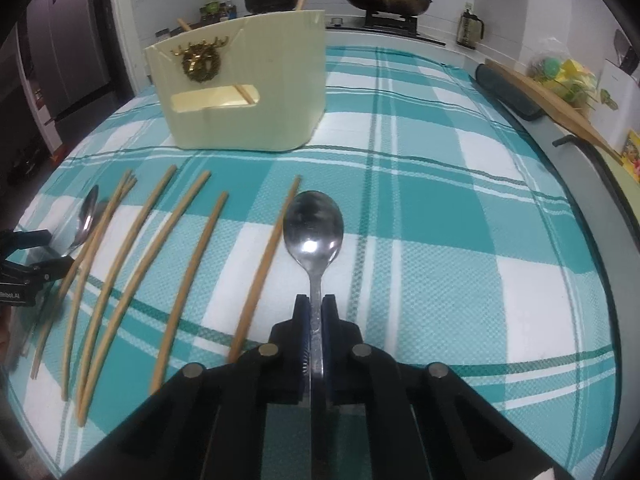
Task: Organize utensils
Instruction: 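Close the left tool on a metal spoon while the right tool grasps the other spoon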
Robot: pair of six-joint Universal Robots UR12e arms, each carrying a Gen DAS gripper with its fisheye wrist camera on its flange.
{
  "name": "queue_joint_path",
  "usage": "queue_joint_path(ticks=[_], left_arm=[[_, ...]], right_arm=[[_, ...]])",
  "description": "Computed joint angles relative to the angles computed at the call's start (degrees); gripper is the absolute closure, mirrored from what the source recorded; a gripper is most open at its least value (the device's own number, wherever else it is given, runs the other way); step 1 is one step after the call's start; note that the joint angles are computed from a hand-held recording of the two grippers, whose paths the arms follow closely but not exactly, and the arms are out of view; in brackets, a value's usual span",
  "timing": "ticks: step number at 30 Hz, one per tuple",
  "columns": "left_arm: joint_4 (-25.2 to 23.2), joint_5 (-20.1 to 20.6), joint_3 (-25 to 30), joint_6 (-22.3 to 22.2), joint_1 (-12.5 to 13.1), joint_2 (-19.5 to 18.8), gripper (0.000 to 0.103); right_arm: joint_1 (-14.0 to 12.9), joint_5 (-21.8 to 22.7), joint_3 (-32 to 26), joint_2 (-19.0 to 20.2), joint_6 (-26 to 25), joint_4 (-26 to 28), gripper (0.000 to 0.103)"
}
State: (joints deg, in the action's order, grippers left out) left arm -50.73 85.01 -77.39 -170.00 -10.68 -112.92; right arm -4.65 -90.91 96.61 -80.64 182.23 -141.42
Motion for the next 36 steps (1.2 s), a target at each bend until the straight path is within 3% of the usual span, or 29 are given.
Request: queue_joint_path(ticks=[6,7,18,25,29,33,36], left_arm=[[1.3,-1.3,-1.0,1.4,0.6,0.5,0.0],[1.8,-1.7,-1.3,1.7,0.7,0.6,0.0],[3.8,-1.7,-0.6,1.6,0.1,-0.4,0.0],[6.1,-2.4,-1.5,1.4,0.3,-0.2,0.0],[6.7,-2.2,-1.4,0.6,0.1,-0.5,0.001],[6.8,-2.0,-0.6,0.2,-0.2,-1.1,0.001],[7.0,-2.8,-0.3,0.9,-0.2,-1.3,0.009]], right_arm=[[-1.2,-2.2,1.2,-1.5,1.8,1.4,0.098],[-1.1,-2.1,1.4,-1.7,1.5,1.5,0.094],[-2.2,2.2,4.2,-3.0,-1.2,-2.8,0.076],[-2.8,4.2,4.3,-3.1,-3.5,-2.3,0.075],[-2.4,3.1,3.1,-2.3,-4.4,-1.5,0.072],[-2.2,3.0,1.4,-0.5,-3.3,-1.9,0.061],[-2.2,2.9,0.0,0.7,-2.3,-1.9,0.057]])
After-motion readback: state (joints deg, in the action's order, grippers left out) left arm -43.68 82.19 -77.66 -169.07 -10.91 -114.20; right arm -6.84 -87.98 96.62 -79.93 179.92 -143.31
